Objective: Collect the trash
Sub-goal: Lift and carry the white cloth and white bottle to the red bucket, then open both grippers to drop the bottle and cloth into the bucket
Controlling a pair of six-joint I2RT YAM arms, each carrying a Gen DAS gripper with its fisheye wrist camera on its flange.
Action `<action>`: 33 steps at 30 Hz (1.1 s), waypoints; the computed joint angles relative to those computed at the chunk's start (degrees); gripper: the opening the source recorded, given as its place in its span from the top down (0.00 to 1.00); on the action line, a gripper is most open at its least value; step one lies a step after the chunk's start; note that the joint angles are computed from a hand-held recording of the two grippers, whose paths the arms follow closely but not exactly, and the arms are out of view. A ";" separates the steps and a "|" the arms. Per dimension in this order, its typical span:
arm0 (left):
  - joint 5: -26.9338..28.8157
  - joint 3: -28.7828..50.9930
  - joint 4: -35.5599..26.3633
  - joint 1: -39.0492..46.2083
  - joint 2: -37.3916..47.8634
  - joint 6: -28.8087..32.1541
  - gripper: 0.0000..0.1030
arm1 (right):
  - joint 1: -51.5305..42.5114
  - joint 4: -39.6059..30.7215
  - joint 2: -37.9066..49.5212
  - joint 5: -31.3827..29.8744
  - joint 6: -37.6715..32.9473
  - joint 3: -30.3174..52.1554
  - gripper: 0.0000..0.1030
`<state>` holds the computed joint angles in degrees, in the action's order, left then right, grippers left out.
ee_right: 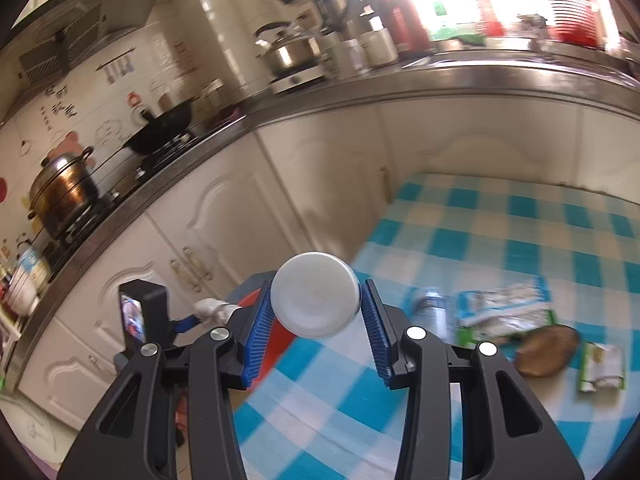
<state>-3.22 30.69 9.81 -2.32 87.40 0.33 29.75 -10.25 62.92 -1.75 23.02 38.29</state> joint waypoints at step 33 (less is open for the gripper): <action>3.12 9.62 -3.12 6.96 18.75 0.37 0.13 | 4.43 11.80 22.58 -1.49 3.79 4.83 0.20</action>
